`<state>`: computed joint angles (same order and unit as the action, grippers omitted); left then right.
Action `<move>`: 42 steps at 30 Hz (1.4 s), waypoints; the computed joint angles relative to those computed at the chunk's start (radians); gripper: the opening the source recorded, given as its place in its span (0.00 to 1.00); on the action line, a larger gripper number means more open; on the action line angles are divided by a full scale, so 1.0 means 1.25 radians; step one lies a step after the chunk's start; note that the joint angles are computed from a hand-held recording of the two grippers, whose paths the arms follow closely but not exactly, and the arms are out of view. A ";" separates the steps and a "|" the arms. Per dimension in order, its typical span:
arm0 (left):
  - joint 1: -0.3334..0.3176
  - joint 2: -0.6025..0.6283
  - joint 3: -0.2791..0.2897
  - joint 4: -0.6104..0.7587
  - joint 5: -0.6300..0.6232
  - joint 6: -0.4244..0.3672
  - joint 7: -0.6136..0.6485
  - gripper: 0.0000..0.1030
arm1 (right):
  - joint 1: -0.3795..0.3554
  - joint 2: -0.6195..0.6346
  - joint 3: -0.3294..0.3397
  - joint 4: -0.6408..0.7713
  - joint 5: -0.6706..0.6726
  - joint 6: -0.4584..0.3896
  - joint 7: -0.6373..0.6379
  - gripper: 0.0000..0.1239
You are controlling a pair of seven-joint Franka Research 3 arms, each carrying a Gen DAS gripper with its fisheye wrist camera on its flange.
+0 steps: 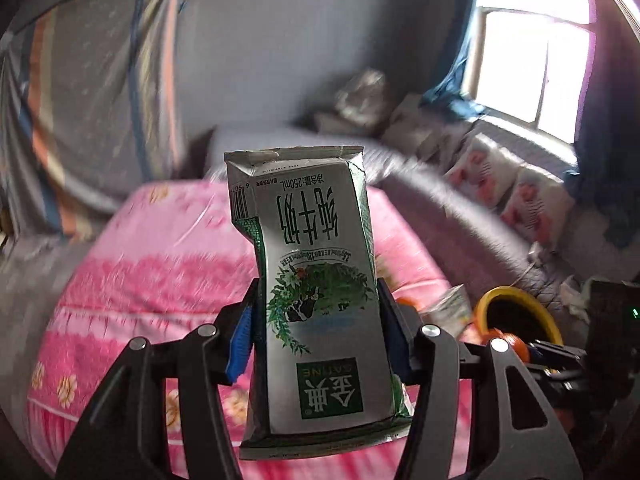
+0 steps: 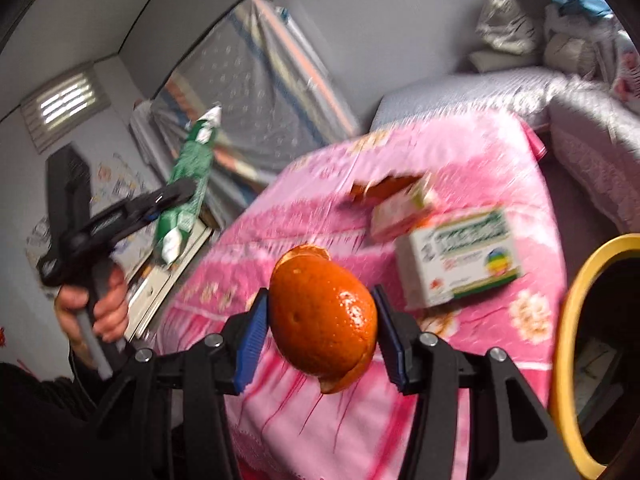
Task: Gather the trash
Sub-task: 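Carry milk carton and orange over the yellow bin and release both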
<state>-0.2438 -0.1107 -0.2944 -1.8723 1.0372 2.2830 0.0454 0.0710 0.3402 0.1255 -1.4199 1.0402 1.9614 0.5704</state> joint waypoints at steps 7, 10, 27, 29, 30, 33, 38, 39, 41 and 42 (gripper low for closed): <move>-0.040 0.071 -0.014 0.100 0.118 0.025 -0.001 0.50 | -0.030 -0.065 -0.019 -0.048 0.095 0.105 -0.053 0.38; -0.062 0.108 -0.004 0.143 0.148 0.055 0.010 0.50 | -0.041 -0.080 -0.030 -0.059 0.130 0.131 -0.071 0.38; -0.209 0.388 0.104 0.476 0.098 0.196 0.246 0.50 | -0.087 -0.065 -0.058 -0.072 0.184 0.308 -0.082 0.38; -0.220 0.413 0.117 0.505 0.077 0.213 0.268 0.50 | -0.089 -0.067 -0.056 -0.081 0.186 0.341 -0.088 0.38; -0.225 0.430 0.122 0.527 0.063 0.217 0.284 0.50 | -0.087 -0.070 -0.056 -0.090 0.187 0.364 -0.092 0.38; -0.240 0.476 0.137 0.585 0.019 0.230 0.330 0.50 | -0.085 -0.070 -0.056 -0.105 0.185 0.419 -0.101 0.38; -0.263 0.546 0.162 0.674 -0.054 0.235 0.396 0.50 | -0.083 -0.053 -0.055 -0.109 0.161 0.479 -0.072 0.38; -0.265 0.567 0.161 0.702 -0.078 0.229 0.421 0.50 | -0.083 -0.049 -0.055 -0.109 0.154 0.494 -0.066 0.38; -0.268 0.604 0.160 0.751 -0.126 0.218 0.465 0.50 | -0.091 -0.038 -0.051 -0.104 0.147 0.493 -0.053 0.38; -0.274 0.620 0.164 0.774 -0.143 0.211 0.481 0.50 | -0.095 -0.033 -0.050 -0.101 0.144 0.489 -0.045 0.38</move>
<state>-0.5860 0.6641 -0.0894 -0.9049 0.8589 2.5472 0.6470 -0.0483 0.2984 0.0630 -1.5468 1.2204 2.5732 0.5142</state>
